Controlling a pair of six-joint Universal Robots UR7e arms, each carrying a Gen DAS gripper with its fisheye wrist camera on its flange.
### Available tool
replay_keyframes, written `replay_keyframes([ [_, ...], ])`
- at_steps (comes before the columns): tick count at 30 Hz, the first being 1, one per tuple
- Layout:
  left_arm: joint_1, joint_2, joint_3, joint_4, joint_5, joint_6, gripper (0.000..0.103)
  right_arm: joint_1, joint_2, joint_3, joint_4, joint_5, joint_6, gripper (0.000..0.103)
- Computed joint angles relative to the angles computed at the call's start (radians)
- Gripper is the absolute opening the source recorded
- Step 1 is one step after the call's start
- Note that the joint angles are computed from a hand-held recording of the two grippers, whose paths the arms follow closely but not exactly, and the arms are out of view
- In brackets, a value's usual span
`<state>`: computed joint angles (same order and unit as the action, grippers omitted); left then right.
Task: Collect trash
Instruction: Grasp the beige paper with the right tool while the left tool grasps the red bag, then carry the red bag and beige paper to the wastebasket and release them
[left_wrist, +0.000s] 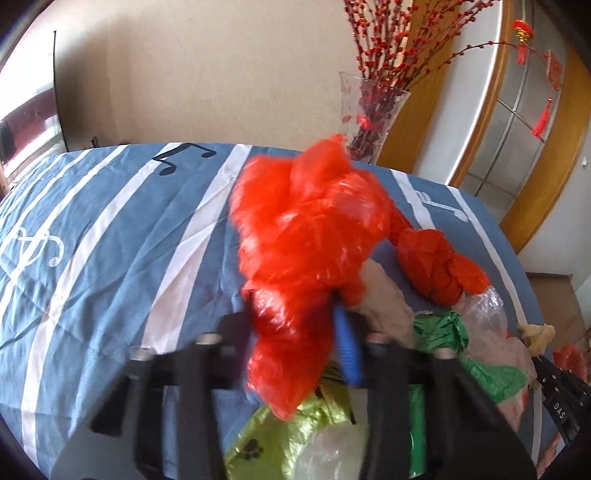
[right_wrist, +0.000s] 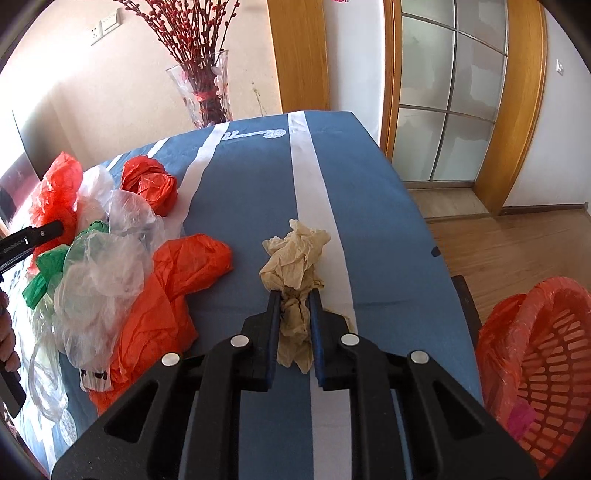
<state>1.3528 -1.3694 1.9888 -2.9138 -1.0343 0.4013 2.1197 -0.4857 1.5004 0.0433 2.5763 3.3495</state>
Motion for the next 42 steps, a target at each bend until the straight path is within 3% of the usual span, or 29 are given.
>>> replay_keyframes([
  [4,-0.005,-0.032,0.028,-0.044,-0.021,0.034,0.017,0.015,-0.015,0.026,-0.013,0.007,0.007,0.016],
  [11,-0.055,-0.157,0.090,-0.047,-0.052,0.023,0.016,0.073,-0.072,0.091,-0.073,0.042,-0.006,0.016],
  [24,-0.262,-0.381,0.271,0.098,-0.100,-0.053,0.017,0.219,-0.216,0.247,-0.226,0.161,-0.032,0.016],
  [31,-0.351,-0.414,0.346,0.140,-0.142,-0.107,0.017,0.289,-0.282,0.323,-0.295,0.235,-0.036,0.016],
  [42,-0.482,-0.421,0.447,0.194,-0.208,-0.197,0.017,0.374,-0.354,0.431,-0.315,0.374,0.057,0.016],
])
